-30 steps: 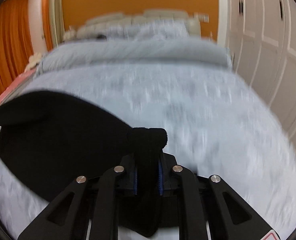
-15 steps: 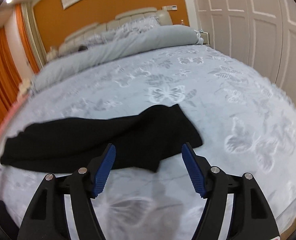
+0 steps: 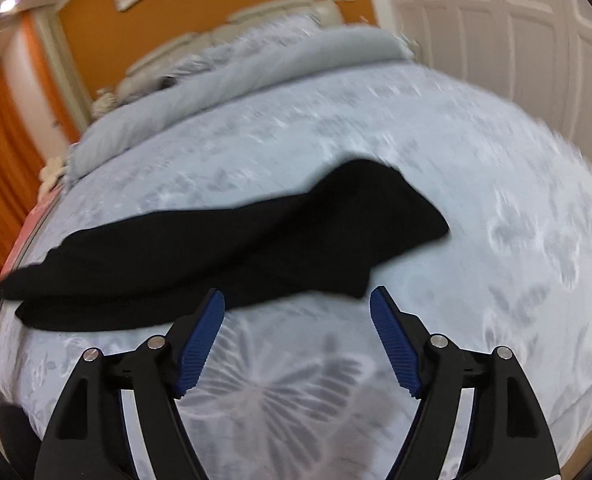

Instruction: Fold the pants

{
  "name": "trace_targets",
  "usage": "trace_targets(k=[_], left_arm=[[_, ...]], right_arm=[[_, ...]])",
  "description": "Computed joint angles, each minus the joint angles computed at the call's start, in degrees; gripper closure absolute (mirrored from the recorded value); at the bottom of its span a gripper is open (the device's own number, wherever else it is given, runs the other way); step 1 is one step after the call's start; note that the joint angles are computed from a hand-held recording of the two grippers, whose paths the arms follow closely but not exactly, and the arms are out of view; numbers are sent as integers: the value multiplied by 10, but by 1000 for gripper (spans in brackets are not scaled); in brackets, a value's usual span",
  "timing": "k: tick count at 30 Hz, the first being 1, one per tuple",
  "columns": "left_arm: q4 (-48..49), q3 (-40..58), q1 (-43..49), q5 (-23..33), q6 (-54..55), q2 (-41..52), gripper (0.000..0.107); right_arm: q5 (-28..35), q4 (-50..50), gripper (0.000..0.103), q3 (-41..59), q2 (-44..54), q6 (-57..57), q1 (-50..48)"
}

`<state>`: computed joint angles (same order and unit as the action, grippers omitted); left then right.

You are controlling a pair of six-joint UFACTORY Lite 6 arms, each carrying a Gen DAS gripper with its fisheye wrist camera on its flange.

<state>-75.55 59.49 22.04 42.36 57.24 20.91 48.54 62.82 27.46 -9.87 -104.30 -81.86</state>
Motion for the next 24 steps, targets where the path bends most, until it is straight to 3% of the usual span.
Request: trace_targets(k=[6, 9, 10, 11, 13, 14, 15, 16, 18, 19, 21, 22, 24], left_arm=[[-89, -38, 29, 4, 84, 67, 94], [-108, -43, 24, 22, 80, 51, 77], [-112, -52, 19, 20, 81, 41, 63], [-114, -58, 19, 15, 87, 36, 51], [-119, -65, 8, -8, 89, 27, 47], [-119, -63, 7, -10, 91, 31, 47], [-116, -56, 6, -14, 86, 39, 47], [-126, -47, -7, -27, 78, 49, 47], [-116, -33, -3, -29, 68, 62, 47], [-113, -29, -7, -34, 65, 62, 47], [-99, -23, -12, -50, 64, 60, 47], [-97, -20, -17, -61, 69, 62, 47], [-110, -18, -17, -59, 84, 74, 47]], right_arm=[[-22, 31, 29, 81, 106, 74, 50], [26, 42, 27, 154, 161, 146, 90], [25, 43, 26, 178, 181, 178, 115], [6, 45, 26, 201, 206, 207, 148], [-67, 37, 26, 257, 276, 278, 226], [-92, 21, 46, 288, 310, 308, 251], [-121, 28, 76, 305, 330, 328, 274], [-126, 59, 94, 312, 326, 326, 284], [-71, 139, 95, 279, 245, 249, 261], [-11, 161, 96, 256, 185, 189, 238], [37, 151, 97, 221, 116, 104, 199], [24, 142, 97, 212, 117, 91, 189], [-72, 111, 97, 209, 192, 137, 181]])
